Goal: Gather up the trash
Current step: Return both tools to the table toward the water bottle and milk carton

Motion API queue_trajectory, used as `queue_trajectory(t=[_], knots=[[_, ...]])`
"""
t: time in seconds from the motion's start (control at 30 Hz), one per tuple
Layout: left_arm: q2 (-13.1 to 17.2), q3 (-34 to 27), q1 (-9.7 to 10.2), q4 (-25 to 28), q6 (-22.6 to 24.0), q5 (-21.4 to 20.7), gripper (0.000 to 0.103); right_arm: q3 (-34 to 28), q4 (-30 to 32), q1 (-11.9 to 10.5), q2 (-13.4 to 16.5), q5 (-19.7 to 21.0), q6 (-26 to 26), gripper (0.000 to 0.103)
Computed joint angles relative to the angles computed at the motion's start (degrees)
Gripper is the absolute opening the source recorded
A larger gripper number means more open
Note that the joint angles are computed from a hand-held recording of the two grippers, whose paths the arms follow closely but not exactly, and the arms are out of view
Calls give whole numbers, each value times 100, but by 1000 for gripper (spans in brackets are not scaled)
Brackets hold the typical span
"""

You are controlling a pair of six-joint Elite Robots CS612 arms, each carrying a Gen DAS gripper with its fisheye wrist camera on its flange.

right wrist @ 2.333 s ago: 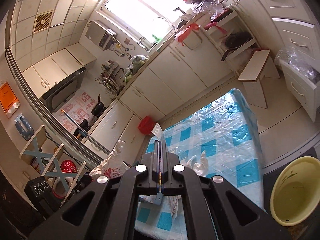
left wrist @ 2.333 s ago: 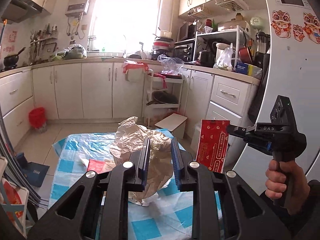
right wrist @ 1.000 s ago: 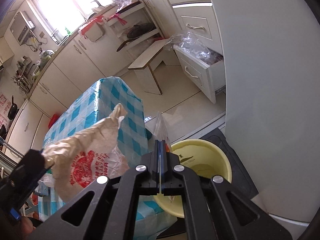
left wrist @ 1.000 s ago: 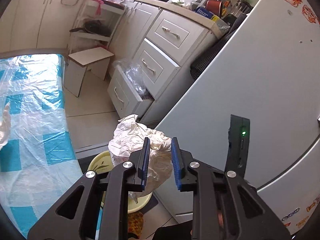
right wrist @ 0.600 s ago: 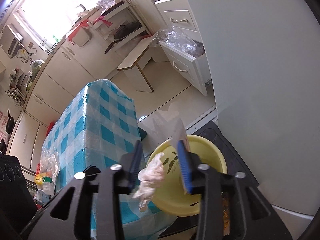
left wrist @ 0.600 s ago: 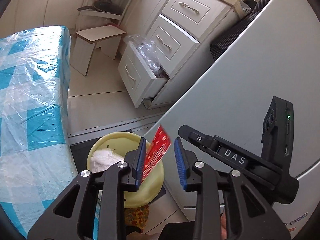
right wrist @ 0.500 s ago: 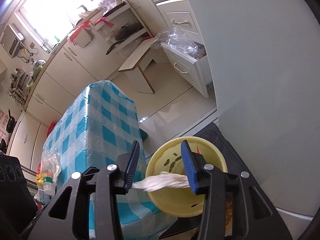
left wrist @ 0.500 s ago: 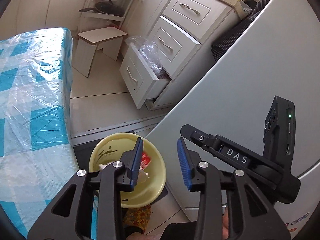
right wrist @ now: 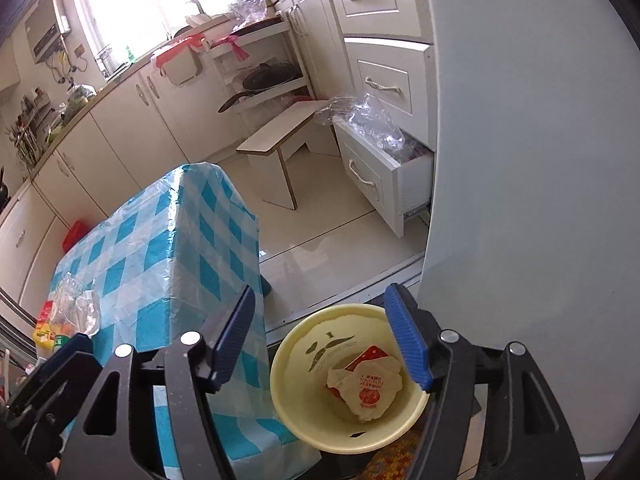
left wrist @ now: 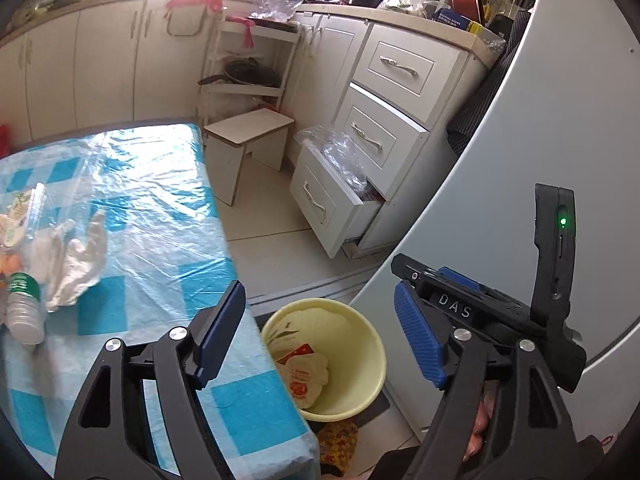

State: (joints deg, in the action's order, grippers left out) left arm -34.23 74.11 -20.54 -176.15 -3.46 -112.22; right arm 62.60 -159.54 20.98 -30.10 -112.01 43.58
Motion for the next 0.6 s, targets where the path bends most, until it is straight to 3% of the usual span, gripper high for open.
queue_trajectory(t=[0.17, 0.6], knots=[[-134, 184, 103, -252, -89, 362, 81, -390, 170, 101, 176, -284, -445, 71], [-282, 476, 290, -514, -105, 939, 87, -1014, 195, 268, 448, -461, -922, 78]])
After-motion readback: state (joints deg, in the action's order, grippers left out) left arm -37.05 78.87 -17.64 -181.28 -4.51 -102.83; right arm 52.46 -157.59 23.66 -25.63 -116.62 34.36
